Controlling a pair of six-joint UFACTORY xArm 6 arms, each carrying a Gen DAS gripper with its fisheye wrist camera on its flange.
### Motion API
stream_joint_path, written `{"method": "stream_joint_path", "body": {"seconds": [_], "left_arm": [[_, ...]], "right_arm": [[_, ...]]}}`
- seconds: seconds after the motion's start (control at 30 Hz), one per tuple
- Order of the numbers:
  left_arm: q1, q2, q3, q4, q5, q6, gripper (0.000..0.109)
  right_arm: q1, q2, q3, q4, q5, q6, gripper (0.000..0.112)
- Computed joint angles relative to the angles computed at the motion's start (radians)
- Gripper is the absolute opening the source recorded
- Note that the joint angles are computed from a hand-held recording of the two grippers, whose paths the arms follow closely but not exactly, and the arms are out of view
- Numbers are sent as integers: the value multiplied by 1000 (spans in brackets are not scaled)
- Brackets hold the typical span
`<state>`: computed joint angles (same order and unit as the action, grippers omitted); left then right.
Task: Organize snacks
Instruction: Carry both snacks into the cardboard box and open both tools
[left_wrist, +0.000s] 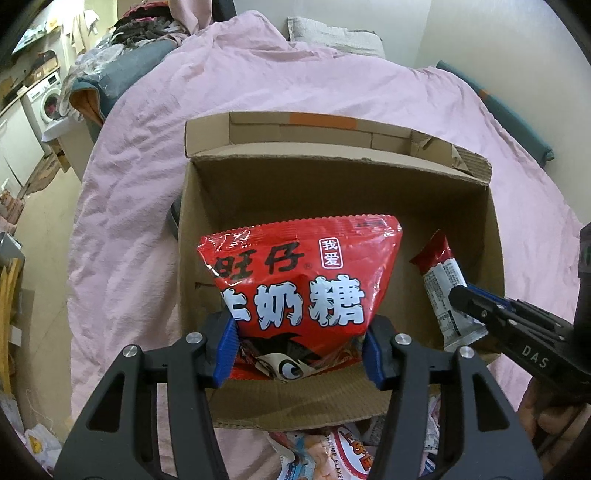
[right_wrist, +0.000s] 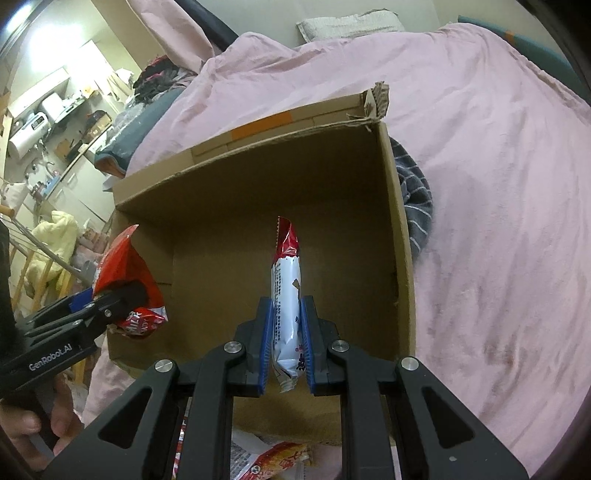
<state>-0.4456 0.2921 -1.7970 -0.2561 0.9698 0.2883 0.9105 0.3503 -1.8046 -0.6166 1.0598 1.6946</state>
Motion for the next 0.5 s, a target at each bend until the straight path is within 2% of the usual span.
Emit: {"method": "stream_joint_path", "body": {"seconds": [0.23,0.4,0.5], "left_arm": [[-1,-8,14,9,-18,4,53],[2,-8,8,-8,9,20,55],[2,-11,9,-7,3,25,72]], "right_arm": [[0,13,-22,11,8,-21,16],[-2,13,-22,11,5,-27,16],[-4,7,-12,8,-2,-21,16]]}}
